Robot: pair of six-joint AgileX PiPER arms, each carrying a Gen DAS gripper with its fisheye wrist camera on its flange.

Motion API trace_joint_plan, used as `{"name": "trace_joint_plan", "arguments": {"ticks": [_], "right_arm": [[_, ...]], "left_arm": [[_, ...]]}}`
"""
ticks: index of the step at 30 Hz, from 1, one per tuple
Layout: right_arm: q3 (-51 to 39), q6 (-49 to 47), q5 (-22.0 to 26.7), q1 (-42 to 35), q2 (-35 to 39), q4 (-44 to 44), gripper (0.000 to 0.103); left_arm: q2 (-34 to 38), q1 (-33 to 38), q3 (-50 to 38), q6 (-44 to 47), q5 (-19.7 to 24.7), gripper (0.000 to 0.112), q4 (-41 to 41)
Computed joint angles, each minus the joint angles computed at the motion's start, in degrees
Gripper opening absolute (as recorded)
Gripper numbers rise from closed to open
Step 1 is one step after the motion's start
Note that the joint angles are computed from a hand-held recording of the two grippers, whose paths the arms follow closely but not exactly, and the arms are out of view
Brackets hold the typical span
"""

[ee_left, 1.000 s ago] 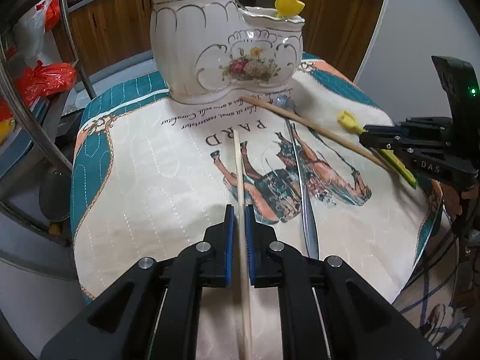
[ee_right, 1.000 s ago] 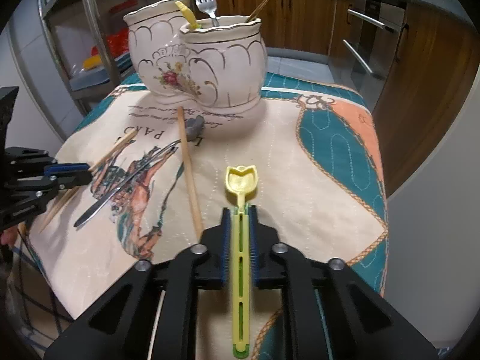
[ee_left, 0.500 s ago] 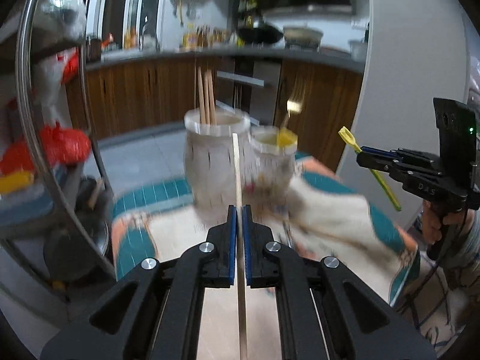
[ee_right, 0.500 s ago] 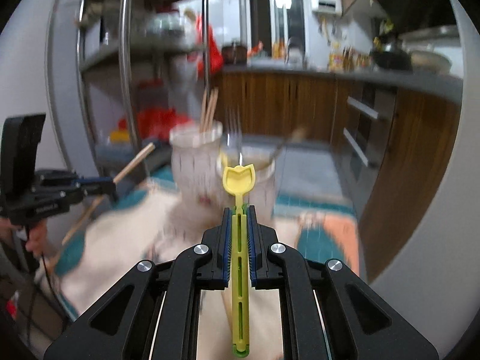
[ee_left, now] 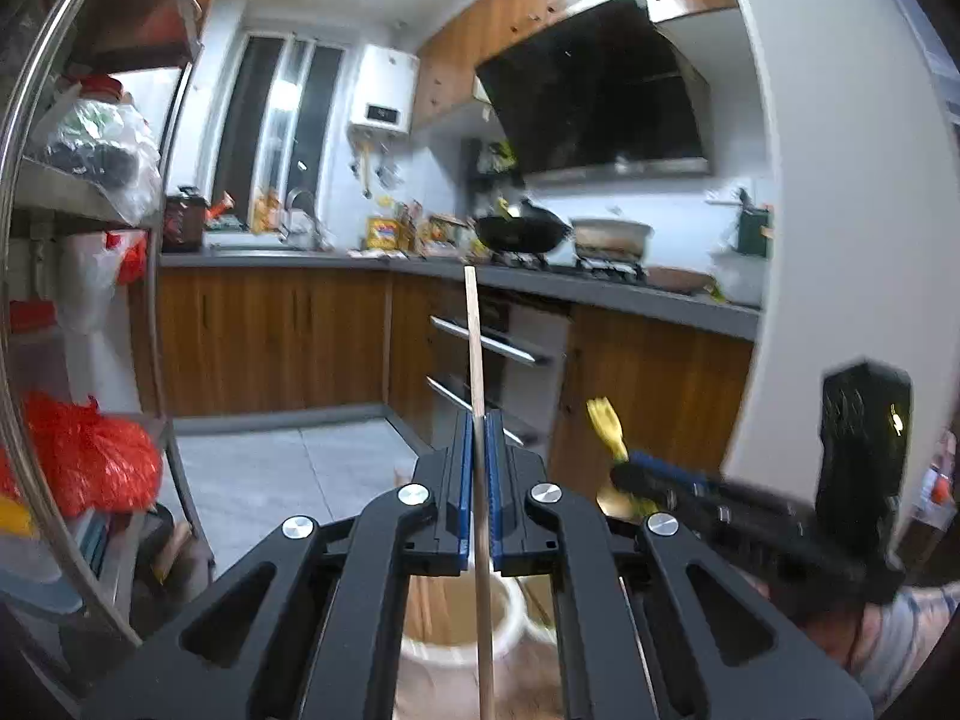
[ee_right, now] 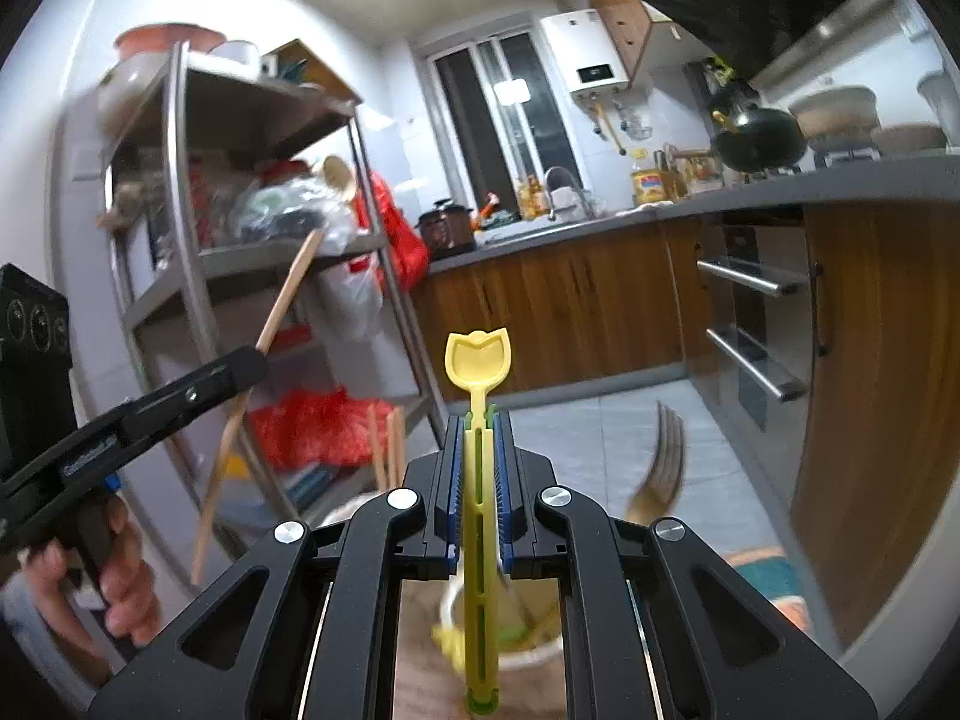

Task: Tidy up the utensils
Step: 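Drop the yellow spoon into the short cup while the left tool drops the chopstick into the tall cup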

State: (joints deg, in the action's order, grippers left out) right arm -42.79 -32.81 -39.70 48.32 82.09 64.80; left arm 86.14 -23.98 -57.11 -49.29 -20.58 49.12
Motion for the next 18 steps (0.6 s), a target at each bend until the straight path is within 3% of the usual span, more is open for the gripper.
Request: {"name": "trace_joint_plan", "arguments": {"ticks": [5, 7, 11, 15, 18], "right_arm": [[-2.3, 10.4, 1.7, -4.6, 5.8, -11.3, 0.011], [-2.4, 14.8, 2.0, -6.2, 7.0, -15.9, 0.011], [-3.4, 15.6, 1.2, -6.7, 9.9, -16.1, 0.011], [-2.7, 19.3, 2.2, -7.9, 11.5, -18.7, 0.011], [-1.9, 22.0, 3.7, -8.7, 11.9, -20.3, 0.011]], "left_arm": [[8.7, -3.0, -8.0, 13.1, 3.5, 0.004, -14.9], [10.7, -2.8, -9.0, 13.0, 2.7, 0.004, -15.7], [12.9, -3.4, -8.9, 23.0, 1.3, 0.004, -26.0], [13.7, -3.8, -6.7, 30.0, -0.5, 0.004, -31.1], [12.7, -3.1, -4.0, 27.3, -1.7, 0.004, -27.4]]}}
